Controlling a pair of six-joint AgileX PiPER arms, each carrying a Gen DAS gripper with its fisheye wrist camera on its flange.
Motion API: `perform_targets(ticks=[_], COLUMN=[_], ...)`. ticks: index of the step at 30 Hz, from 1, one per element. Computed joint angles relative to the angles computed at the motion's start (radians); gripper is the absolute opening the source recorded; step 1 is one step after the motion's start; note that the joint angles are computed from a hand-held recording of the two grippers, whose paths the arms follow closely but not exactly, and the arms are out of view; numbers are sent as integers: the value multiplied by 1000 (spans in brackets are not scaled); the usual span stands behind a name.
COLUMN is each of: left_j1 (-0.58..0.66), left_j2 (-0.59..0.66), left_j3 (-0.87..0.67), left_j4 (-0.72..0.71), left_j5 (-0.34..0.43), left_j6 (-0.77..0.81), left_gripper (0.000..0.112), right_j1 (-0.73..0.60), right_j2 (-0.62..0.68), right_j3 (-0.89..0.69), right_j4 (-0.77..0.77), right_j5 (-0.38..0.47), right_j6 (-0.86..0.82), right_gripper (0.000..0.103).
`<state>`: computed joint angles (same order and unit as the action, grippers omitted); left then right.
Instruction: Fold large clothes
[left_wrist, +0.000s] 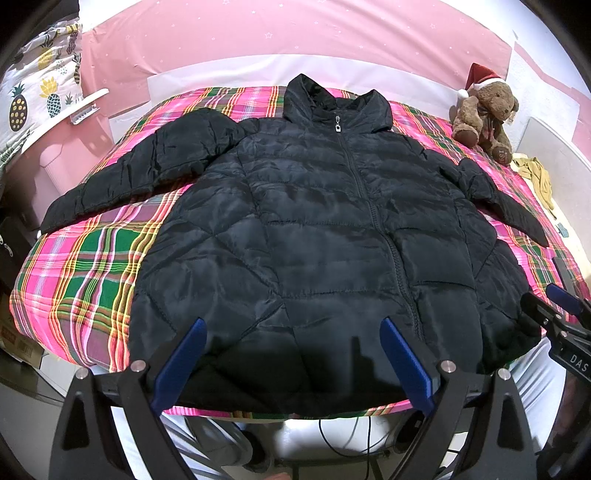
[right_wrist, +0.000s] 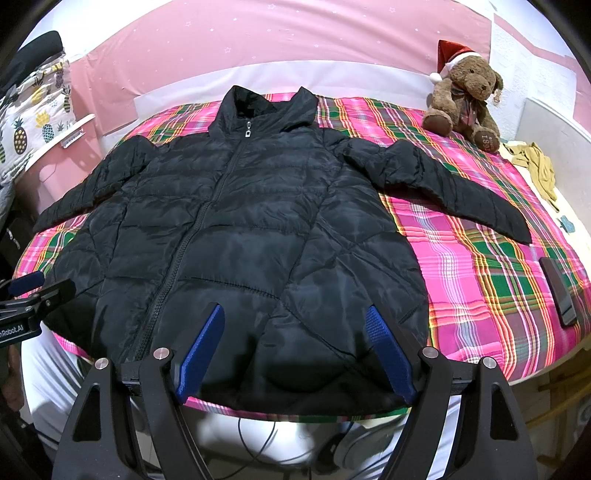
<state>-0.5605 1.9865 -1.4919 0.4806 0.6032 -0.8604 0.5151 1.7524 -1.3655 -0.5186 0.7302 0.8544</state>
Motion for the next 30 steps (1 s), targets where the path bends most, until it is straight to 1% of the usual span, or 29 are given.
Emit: perform_targets(ticks=[19, 30], left_j1=[1, -1], left_j2=[2, -7], left_j3=[-3, 21], left_j4=[-5, -2], left_j5=[1, -10], left_j6=[5, -6], left_gripper=[96, 96], right_j1=[-2, -2], right_j2=[5, 7], right_j3=[-4, 2], right_j4=[5, 3], right_j5=[0, -6], right_j6=[-5, -2], right_gripper=[79, 79])
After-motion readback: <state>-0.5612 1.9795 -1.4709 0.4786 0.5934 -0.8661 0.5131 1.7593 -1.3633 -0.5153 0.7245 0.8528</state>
